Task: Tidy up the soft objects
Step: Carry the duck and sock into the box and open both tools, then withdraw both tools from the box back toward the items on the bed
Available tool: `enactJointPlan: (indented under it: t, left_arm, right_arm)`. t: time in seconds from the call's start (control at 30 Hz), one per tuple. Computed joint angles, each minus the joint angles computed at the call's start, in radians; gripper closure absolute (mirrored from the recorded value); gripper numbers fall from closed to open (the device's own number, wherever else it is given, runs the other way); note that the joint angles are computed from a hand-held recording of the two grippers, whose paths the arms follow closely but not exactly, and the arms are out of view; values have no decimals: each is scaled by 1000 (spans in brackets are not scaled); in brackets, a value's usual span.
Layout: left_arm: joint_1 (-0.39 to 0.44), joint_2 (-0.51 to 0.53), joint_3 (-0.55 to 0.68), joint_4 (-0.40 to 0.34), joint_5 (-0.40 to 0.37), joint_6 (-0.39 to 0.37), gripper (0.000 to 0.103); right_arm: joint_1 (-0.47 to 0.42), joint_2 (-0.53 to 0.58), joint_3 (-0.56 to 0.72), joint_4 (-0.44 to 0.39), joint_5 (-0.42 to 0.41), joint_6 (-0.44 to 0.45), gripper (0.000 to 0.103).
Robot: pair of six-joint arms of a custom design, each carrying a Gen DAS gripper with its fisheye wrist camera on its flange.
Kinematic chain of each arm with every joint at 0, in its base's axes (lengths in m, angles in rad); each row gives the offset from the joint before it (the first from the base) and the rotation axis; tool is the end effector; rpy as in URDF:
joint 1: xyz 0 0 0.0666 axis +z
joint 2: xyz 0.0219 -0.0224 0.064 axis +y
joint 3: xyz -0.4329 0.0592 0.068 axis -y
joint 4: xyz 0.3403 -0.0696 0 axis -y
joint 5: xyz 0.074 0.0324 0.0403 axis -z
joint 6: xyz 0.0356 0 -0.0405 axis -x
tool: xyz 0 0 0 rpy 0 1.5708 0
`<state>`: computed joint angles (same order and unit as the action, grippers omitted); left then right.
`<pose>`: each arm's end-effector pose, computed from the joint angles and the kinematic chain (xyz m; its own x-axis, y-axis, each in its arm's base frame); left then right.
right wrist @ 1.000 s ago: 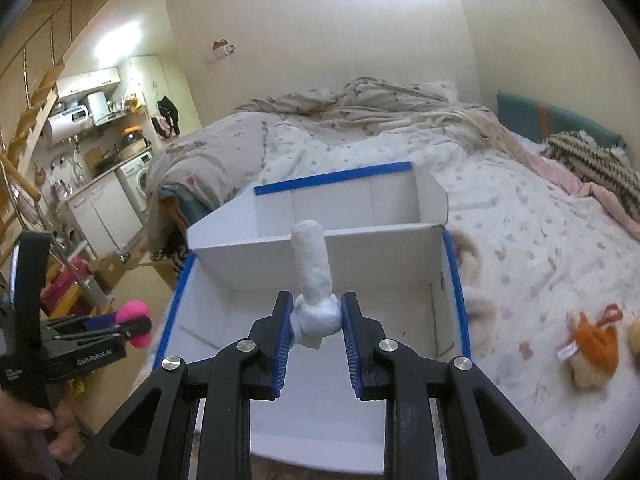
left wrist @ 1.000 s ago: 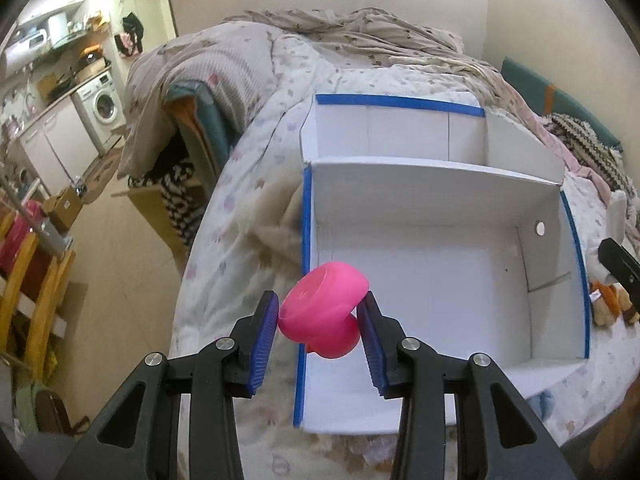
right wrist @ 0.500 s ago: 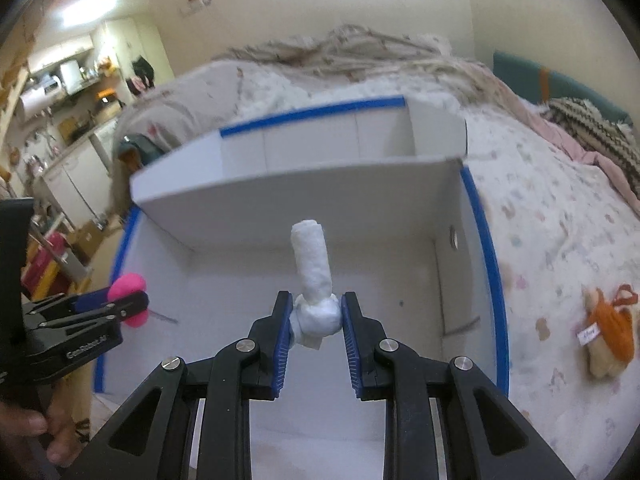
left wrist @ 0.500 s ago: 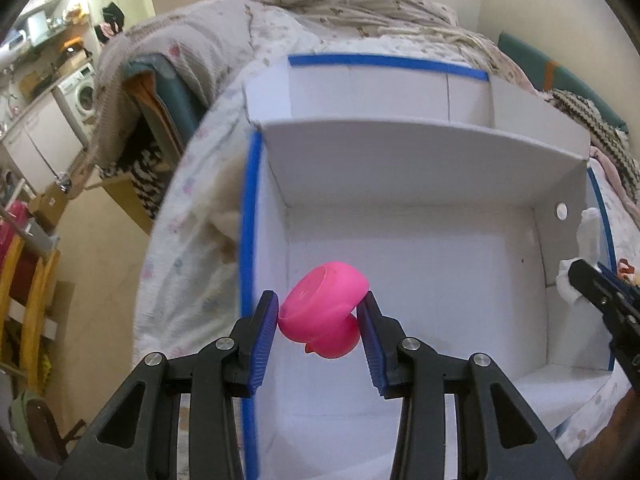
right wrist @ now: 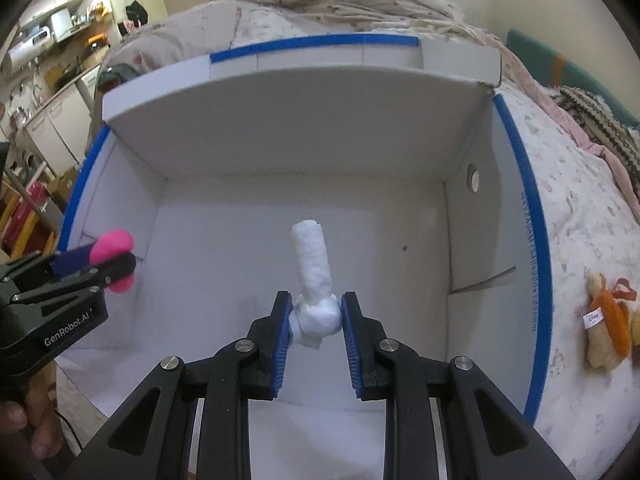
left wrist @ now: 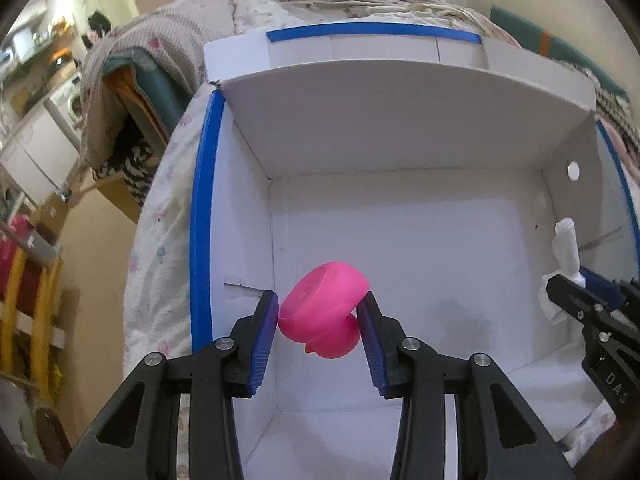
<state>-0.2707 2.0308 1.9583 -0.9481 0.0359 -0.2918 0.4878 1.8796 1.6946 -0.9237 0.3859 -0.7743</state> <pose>0.6466 -0.1812 0.3702 -0.7046 0.4939 -0.5096 0.5095 0.8519 0.1211 0.5367 0.2691 0.3639 -0.7653 0.3273 -0.5543 0.3484 0.9347 0.0709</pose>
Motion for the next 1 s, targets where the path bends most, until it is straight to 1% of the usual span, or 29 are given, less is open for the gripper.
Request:
enactJointPlan:
  t: [0.13, 0.3, 0.53, 0.6, 0.63, 0.67, 0.7, 0.73, 0.77, 0.83, 0.93, 1.0]
  left_arm:
    - [0, -1, -4, -2, 10, 0, 66]
    - [0, -4, -13, 11, 2, -10, 66]
    - [0, -9, -22, 20, -4, -12, 66]
    - [-4, -16, -36, 38, -23, -23, 65]
    - [-5, -17, -39, 41, -25, -29, 65]
    - [-5, -19, -40, 41, -21, -32, 61]
    - [-5, -23, -44, 43, -13, -32, 57]
    - [-4, -26, -48, 48, -10, -32, 48]
    - [-5, -35, -64, 71, -12, -30, 44]
    - [-8, -46, -80, 101, -27, -34, 43]
    - [-5, -51, -80, 104, -11, -38, 36]
    - [-3, -56, -83, 112, -1, -32, 36]
  right_arm:
    - [1, 5, 2, -11, -10, 3, 77]
    - [-1, 11, 9, -28, -16, 4, 77]
    - [-9, 6, 1, -17, -27, -10, 76]
    - [-10, 1, -6, 1, -29, -6, 71]
    - [-9, -3, -10, 13, -32, -7, 61]
    - [-7, -9, -17, 28, -30, -11, 51]
    - [-5, -17, -26, 50, -25, -11, 35]
    - [-1, -26, -34, 74, -13, -6, 33]
    - [4, -36, -44, 98, 7, -1, 32]
    - [10, -50, -54, 134, 28, 16, 32]
    - [11, -62, -65, 170, 26, 18, 24]
    - [11, -71, -76, 195, 21, 17, 20]
